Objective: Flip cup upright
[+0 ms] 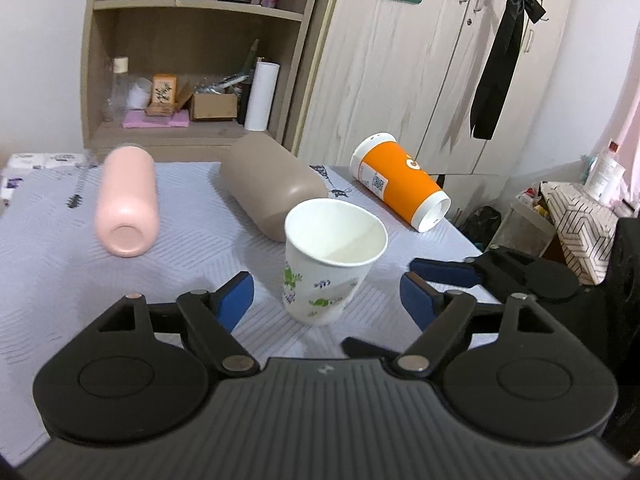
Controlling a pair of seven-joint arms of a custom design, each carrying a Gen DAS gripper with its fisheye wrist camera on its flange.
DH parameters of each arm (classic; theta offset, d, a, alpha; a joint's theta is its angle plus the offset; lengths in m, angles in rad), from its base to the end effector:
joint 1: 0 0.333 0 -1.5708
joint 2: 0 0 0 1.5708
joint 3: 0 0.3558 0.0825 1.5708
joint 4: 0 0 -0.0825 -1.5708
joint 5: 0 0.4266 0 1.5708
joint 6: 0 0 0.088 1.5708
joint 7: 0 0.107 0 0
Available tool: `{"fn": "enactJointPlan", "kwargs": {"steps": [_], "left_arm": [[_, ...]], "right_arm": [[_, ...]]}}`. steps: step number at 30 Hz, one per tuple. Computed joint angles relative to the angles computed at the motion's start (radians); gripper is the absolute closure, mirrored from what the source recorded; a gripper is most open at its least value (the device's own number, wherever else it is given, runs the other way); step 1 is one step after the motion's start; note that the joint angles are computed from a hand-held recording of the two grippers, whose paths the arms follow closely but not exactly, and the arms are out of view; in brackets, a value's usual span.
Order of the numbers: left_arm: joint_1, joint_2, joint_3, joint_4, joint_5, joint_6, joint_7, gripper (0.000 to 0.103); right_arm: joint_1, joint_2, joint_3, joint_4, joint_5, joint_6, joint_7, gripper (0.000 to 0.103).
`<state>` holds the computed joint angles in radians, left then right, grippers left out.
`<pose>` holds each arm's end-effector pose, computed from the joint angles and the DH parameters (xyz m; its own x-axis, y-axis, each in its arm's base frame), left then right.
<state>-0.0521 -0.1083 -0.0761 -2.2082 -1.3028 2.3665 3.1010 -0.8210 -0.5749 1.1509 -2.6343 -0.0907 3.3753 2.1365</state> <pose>0.5648 -0.0854 0.4788 -0.7629 -0.6086 0.2180 -0.4798 0.3070 -0.8219 0.4460 0.1951 0.4413 0.0242 -0.9950 0.0968 -0.4806 -0.0965 -0.8716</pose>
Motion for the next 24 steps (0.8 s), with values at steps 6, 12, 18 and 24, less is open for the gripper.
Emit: {"fn": "enactJointPlan", "kwargs": {"steps": [6,12,18,24], "left_arm": [[-0.004,-0.069,0.007,-0.048,0.056,0.054,-0.013,0.018],[-0.015,-0.141,0.042,-0.094,0.103,0.067,-0.051,0.012],[-0.033,-0.223,0.077,-0.154,0.108,0.083,-0.053,0.007],[-0.046,-0.286,0.093,-0.21,0.124,0.126,-0.088,0.007]], "right_arm": [[0.108,-0.07,-0.087,-0.023,-0.013,-0.109,0.052,0.015],[0.225,-0.125,-0.189,-0.059,-0.051,-0.154,0.132,0.015],[0.288,-0.243,-0.217,-0.076,-0.09,-0.242,0.232,0.014],[0.349,-0.321,-0.245,-0.09,-0.142,-0.303,0.314,0.013]]}}
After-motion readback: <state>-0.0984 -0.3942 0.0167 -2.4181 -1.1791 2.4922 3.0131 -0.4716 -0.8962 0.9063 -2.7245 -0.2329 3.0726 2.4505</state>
